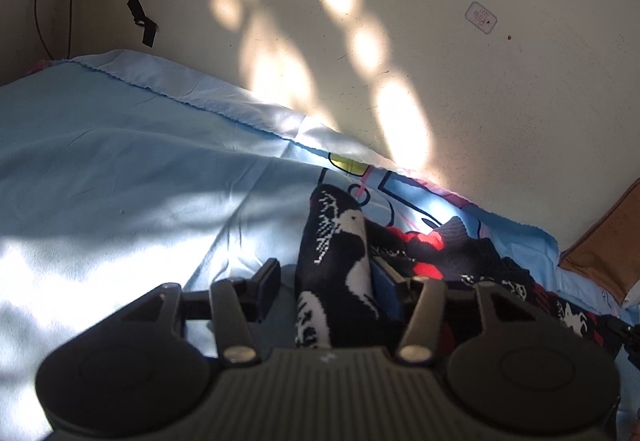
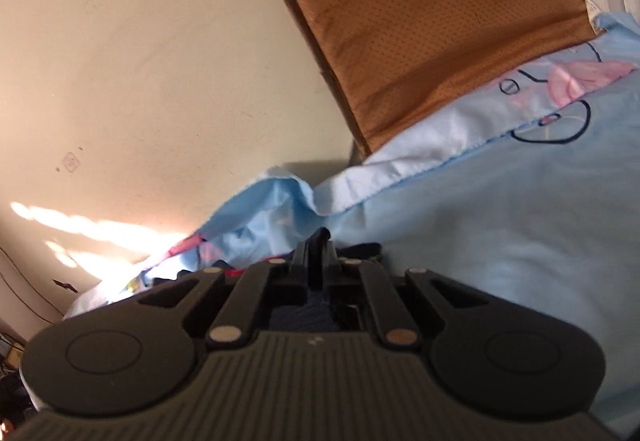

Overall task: Fold small clothes
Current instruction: 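Smooth the folded sweater edges with both grippers and release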

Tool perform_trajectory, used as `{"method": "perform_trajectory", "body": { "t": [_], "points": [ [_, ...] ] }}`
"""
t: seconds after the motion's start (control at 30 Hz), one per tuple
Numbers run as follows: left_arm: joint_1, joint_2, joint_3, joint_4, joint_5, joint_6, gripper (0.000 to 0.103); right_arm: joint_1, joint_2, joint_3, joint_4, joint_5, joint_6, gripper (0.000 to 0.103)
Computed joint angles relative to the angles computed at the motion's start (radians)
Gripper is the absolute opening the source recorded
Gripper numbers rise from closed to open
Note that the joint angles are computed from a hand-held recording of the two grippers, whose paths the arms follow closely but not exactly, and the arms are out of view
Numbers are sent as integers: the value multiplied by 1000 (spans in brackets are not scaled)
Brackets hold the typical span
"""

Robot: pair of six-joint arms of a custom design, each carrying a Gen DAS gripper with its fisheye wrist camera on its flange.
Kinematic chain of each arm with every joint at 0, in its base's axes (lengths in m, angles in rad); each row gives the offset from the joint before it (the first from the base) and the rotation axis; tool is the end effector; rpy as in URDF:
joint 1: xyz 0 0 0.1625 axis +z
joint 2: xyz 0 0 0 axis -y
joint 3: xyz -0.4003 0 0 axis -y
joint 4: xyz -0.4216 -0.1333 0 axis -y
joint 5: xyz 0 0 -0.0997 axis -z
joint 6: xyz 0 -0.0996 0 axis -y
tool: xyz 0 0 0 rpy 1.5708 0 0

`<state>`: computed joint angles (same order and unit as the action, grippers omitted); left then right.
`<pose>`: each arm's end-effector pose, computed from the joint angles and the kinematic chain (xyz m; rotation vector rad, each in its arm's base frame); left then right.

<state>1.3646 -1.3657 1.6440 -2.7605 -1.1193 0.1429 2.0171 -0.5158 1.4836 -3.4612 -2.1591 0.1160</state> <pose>0.0463 -0.6419 0.4625 0.1547 2.4739 -1.2245 0.3784 -0.6100 0.0421 0.0395 -2.5161 1.3975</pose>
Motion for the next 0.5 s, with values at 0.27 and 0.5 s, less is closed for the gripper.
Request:
{"method": "perform_trajectory", "body": {
  "t": [0.27, 0.5],
  "points": [
    [-36, -101, 43, 84, 29, -67, 60, 9, -189, 320, -87, 160, 134, 37],
    [-115, -511, 331, 251, 1, 42, 79, 75, -380, 694, -142, 321, 216, 43]
  ]
}}
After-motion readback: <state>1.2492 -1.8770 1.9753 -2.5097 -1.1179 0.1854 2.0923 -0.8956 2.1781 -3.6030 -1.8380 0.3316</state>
